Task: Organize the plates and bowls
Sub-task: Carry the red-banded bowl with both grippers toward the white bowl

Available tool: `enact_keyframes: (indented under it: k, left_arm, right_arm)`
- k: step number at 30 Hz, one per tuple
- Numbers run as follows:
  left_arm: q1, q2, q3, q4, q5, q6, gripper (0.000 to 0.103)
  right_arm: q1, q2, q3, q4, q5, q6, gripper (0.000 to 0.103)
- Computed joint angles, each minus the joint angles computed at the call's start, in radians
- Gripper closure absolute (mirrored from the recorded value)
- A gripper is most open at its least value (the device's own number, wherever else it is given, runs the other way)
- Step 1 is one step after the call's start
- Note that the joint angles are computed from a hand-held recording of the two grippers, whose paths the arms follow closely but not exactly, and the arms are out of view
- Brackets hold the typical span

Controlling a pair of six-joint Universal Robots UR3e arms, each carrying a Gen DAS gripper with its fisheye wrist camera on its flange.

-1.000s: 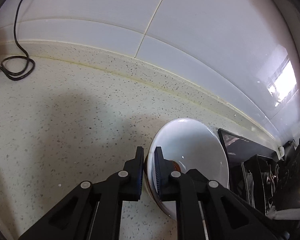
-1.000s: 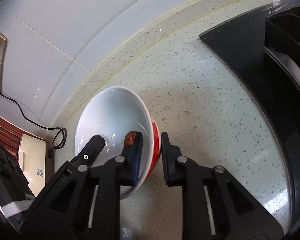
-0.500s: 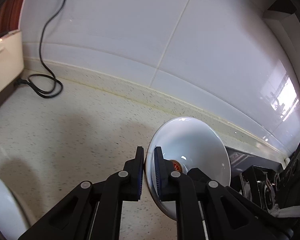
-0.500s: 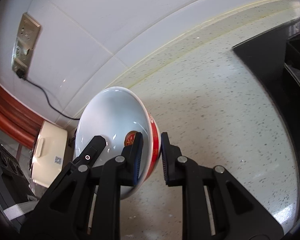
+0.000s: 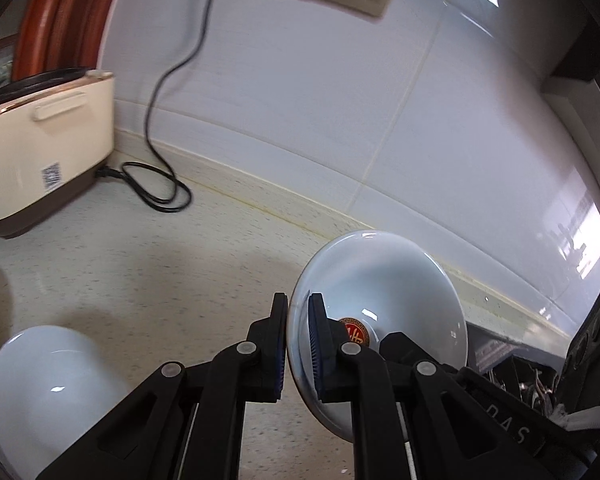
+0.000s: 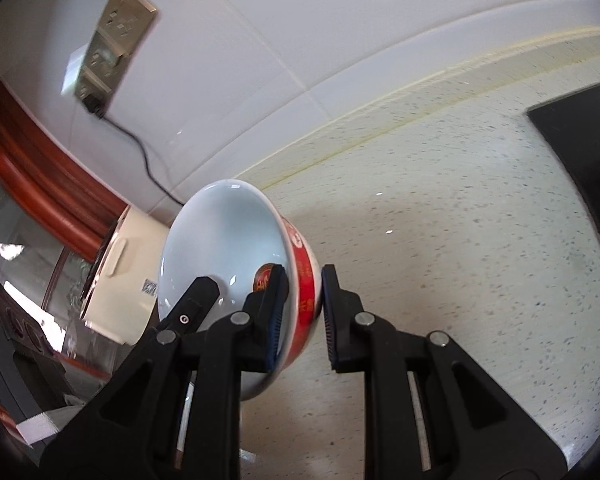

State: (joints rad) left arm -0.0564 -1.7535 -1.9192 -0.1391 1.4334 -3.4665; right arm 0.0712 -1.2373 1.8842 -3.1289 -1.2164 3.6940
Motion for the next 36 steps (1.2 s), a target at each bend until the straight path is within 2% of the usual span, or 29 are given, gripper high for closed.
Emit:
enact_keyframes:
  k: [17,21,29,32,36]
  left_arm:
    - [0.096,0.239,-0.232,0.11,0.062,0.001,0.092]
    - [0.184,0.347,-0.297,0.073,-0.008,-0.003,0.092]
    - [0.308,0.496,-0.422,0.055,-0.073,0.035,0.091]
    - [0.372,0.566,-0.457,-0.001,-0.117,0.064,0.091]
    - [0.49,0.673,-0.489,-0.16,-0.213,0.14,0.091]
  right_arm:
    - [0.089,0.019,-0.051,-0.029,0.065,-0.055,0.082]
    - [0.132,0.033,-0.08,-0.009,0.052,-0.082,0.082]
    - [0.206,0.06,-0.14,0.044,0.044,-0.133,0.081]
    - [0.231,0.072,-0.181,0.103,0.039,-0.162,0.081]
    - [0.265,0.089,-0.245,0.223,0.028,-0.219,0.081]
